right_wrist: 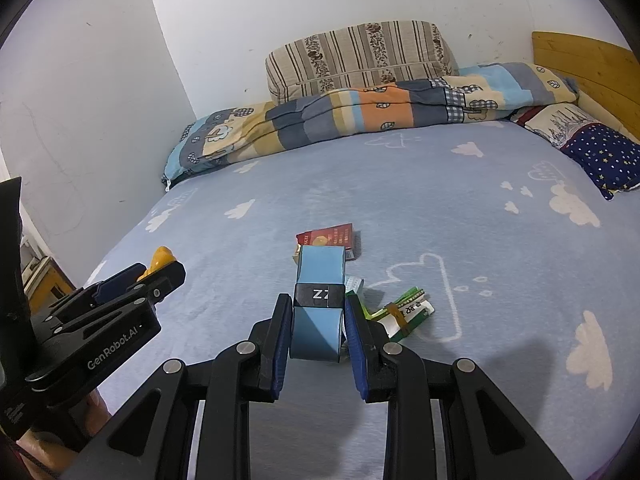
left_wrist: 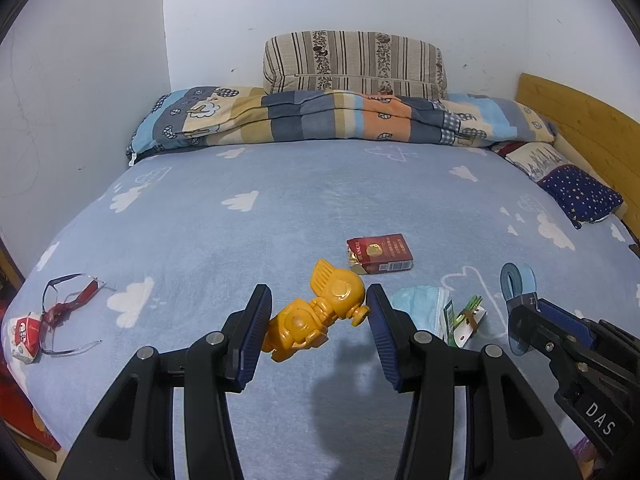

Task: Collect trash
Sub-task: 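Lift the blue box and yellow toy off the bed, then carry the blue box and yellow toy over the purple basket and open both tools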

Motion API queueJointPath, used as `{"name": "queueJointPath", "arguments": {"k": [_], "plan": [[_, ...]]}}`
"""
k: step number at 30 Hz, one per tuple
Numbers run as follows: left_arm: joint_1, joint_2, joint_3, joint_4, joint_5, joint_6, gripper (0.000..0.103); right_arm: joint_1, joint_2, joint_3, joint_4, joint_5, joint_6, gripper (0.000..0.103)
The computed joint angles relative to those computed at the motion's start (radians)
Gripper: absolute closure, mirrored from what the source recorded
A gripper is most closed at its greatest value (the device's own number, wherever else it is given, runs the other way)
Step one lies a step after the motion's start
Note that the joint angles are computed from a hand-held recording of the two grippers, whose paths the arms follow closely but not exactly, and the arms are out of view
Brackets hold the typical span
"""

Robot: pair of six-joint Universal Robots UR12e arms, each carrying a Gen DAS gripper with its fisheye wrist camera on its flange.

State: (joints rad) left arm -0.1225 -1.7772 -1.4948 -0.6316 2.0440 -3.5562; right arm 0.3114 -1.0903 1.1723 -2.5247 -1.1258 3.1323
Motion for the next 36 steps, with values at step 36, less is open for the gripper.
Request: {"name": "queueJointPath", "arguments": {"k": [36], "plan": [[-0.172,-0.122,0.217,-0.069,-0.673,0.377,0.055,-0.306,-0.37,0.457,-0.129,-0.079,0.314,0.075]]}}
